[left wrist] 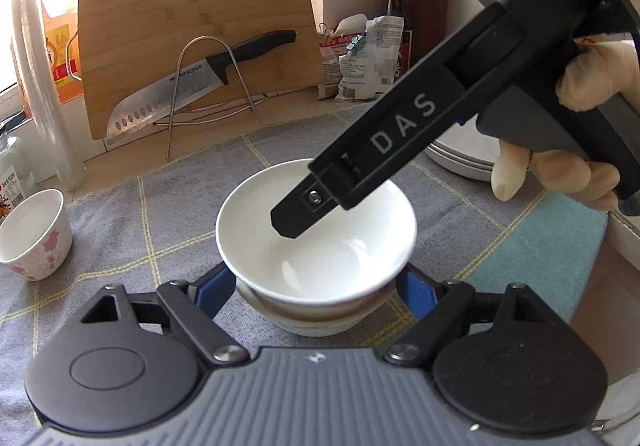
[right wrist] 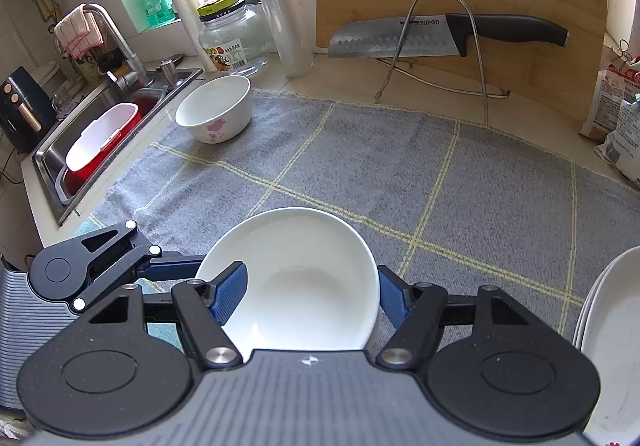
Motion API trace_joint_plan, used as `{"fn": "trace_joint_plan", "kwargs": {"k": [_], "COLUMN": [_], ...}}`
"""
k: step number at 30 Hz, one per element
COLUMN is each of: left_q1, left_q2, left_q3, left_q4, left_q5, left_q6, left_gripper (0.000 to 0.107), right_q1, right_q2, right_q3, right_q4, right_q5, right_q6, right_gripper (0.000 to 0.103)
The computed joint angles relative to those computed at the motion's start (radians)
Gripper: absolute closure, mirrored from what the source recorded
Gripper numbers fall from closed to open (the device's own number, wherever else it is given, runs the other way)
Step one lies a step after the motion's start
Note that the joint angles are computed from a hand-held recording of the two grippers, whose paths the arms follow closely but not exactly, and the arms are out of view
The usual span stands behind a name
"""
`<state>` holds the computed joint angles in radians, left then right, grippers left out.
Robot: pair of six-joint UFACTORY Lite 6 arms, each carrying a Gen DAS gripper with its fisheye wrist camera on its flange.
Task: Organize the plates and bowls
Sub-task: 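Lower the held bowl into the other bowl with the right tool, then open the right tool and withdraw it from the nested bowls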
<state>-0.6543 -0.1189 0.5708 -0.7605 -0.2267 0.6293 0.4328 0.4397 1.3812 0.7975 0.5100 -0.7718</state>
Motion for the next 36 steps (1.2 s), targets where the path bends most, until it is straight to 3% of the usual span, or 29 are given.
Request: {"fn": "trace_joint_plan", "kwargs": {"k": [16, 27, 33, 36], "left_q1": [-0.010, 0.010, 0.061, 0.098], "left_q2": [0.011, -0.079, -0.207, -0.273], "left_q3": [0.003, -0.055, -0.128, -0.163], "left_q4": [-0.027, 0.008, -0.055, -0.188], "left_q5": [-0.012, 0.002, 0.041, 0.047], "left_q6": [0.026, 0.022, 0.095, 0.227], "left_gripper": [0.017, 0.010, 0.010, 0.010], "right_q1": [0.004, 0.004, 0.020, 0.039], "right_q2": [0.007, -0.028, -0.024, -0.014], "right_q3": [0.003, -0.023, -0.014, 0.009], "right_q4": [-0.014, 0.013, -0.014, -0.042], "right_q5": [-0.007, -0.043, -0.064, -0.080], "right_q6": [0.016, -0.009, 0.013, 0.036], "right_gripper": [0.028, 0.004, 0.001, 0.000]}}
